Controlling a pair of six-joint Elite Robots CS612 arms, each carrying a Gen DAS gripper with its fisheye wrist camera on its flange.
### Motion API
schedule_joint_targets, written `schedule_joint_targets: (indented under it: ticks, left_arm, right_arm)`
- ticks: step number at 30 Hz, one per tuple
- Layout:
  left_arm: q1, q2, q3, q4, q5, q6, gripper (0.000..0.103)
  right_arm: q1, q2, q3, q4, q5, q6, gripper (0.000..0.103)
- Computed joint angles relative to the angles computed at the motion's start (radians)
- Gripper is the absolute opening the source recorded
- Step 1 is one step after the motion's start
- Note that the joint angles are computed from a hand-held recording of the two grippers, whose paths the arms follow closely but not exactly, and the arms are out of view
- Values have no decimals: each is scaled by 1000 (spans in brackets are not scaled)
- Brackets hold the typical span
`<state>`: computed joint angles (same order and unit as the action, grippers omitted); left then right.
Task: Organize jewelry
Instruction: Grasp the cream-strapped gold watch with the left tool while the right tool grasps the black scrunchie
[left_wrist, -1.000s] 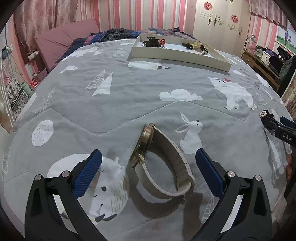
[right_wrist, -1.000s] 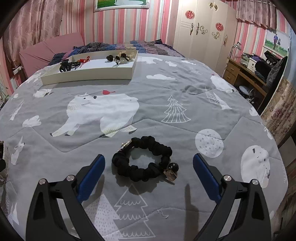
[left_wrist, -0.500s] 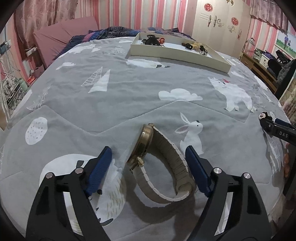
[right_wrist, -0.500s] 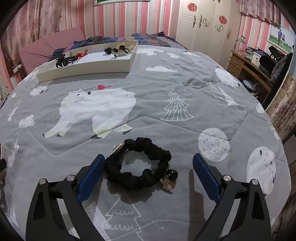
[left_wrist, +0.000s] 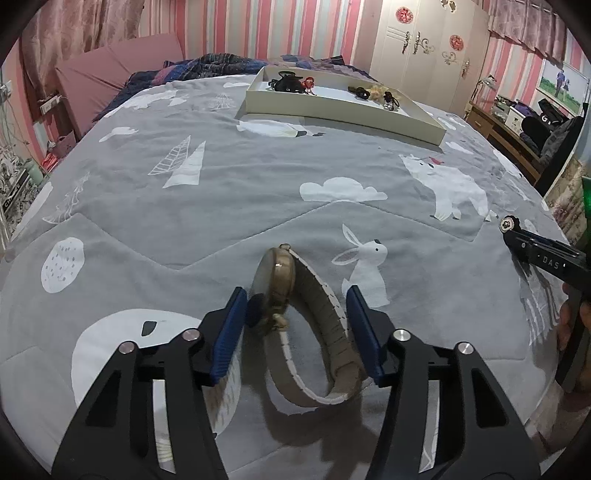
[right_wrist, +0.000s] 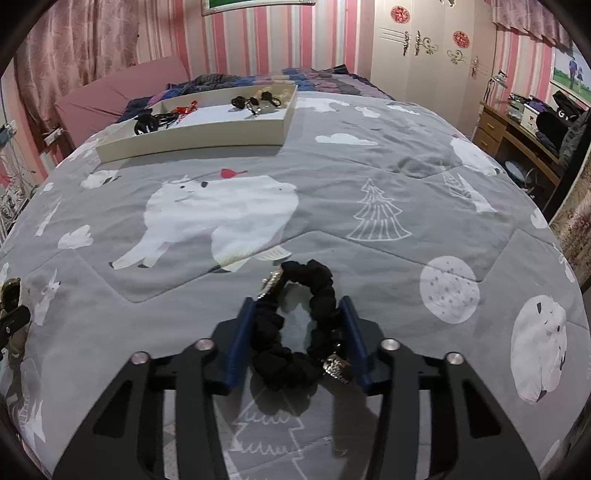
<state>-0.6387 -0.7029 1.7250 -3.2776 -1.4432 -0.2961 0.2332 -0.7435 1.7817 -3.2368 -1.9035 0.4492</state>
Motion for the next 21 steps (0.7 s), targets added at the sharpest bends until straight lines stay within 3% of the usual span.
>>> schedule_joint_targets:
  ticks: [2,8,21]
  left_arm:
    - [0,1,-3,3,-1,8,49]
    - [3,8,-24,17,-9,26,37]
    - [16,15,-59,33,-37,19,24]
  right_arm:
    - [1,1,-4,2,4,-11,34]
    - [0,1,-13,13,21,-31,26]
    - [-11,1,-13,2,57,-24,22]
